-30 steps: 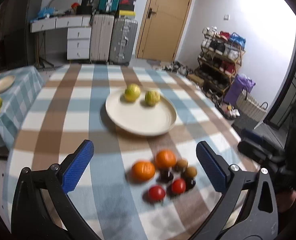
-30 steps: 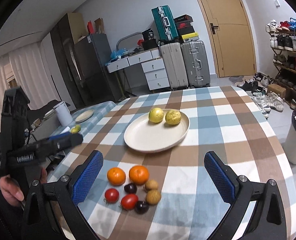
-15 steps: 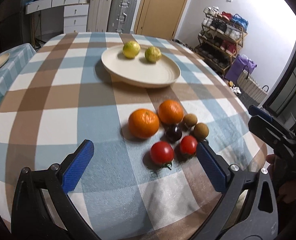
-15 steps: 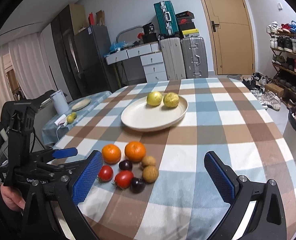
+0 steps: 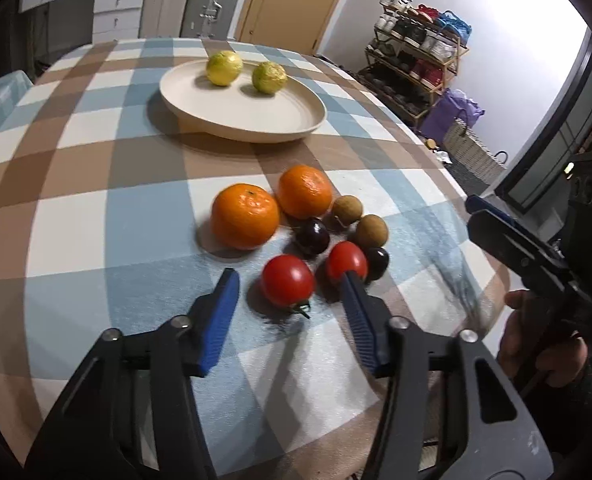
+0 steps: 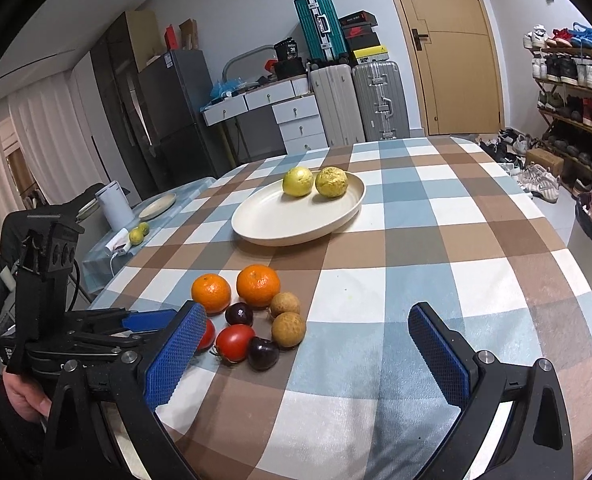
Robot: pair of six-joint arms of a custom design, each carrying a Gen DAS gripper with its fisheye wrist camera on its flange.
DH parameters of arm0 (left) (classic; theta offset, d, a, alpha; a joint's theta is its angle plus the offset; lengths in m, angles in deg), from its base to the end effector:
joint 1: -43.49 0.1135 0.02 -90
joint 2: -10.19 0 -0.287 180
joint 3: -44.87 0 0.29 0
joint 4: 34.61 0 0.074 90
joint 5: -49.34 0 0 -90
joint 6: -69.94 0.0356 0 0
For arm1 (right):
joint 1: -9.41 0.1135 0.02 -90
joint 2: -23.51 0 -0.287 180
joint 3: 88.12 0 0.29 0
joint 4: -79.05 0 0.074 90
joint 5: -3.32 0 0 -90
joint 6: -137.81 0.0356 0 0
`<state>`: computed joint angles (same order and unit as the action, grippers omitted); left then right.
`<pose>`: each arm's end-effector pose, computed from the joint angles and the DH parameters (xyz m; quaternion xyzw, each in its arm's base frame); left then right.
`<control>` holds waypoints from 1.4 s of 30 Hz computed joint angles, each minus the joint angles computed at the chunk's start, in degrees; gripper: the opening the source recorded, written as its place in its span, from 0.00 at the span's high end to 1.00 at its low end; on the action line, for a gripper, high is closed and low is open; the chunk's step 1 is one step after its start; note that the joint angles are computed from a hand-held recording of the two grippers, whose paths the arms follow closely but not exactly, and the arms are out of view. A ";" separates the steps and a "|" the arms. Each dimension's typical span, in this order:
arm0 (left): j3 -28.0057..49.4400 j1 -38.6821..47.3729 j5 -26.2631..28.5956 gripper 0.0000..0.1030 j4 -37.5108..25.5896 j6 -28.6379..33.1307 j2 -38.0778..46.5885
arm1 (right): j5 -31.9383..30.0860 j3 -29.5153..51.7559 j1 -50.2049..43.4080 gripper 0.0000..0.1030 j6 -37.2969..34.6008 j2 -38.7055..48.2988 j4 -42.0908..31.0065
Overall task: Organize fruits
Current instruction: 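Close the left gripper around a red tomato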
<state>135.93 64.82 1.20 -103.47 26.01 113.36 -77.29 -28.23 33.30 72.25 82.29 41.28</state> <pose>0.3670 0.1178 0.2328 0.2269 0.9035 -0.2555 0.2588 0.2298 0.0954 0.2994 0.0410 0.8904 0.1164 0.4381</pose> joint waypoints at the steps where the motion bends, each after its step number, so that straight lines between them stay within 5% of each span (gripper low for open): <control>1: 0.87 -0.06 0.16 0.61 -1.22 0.24 0.95 | -0.13 -0.06 -0.09 0.00 0.00 0.00 0.09; 4: 2.94 -0.05 0.53 0.76 -3.74 0.15 3.44 | -0.31 -0.39 -0.15 0.00 0.13 0.05 0.21; 22: 3.92 2.23 3.13 0.77 -5.46 2.80 4.32 | -5.51 -1.74 -1.82 0.00 3.65 0.87 -0.57; 42: 3.24 1.79 3.07 0.75 -5.82 5.36 5.05 | -1.88 0.19 4.09 0.01 2.74 3.64 -2.05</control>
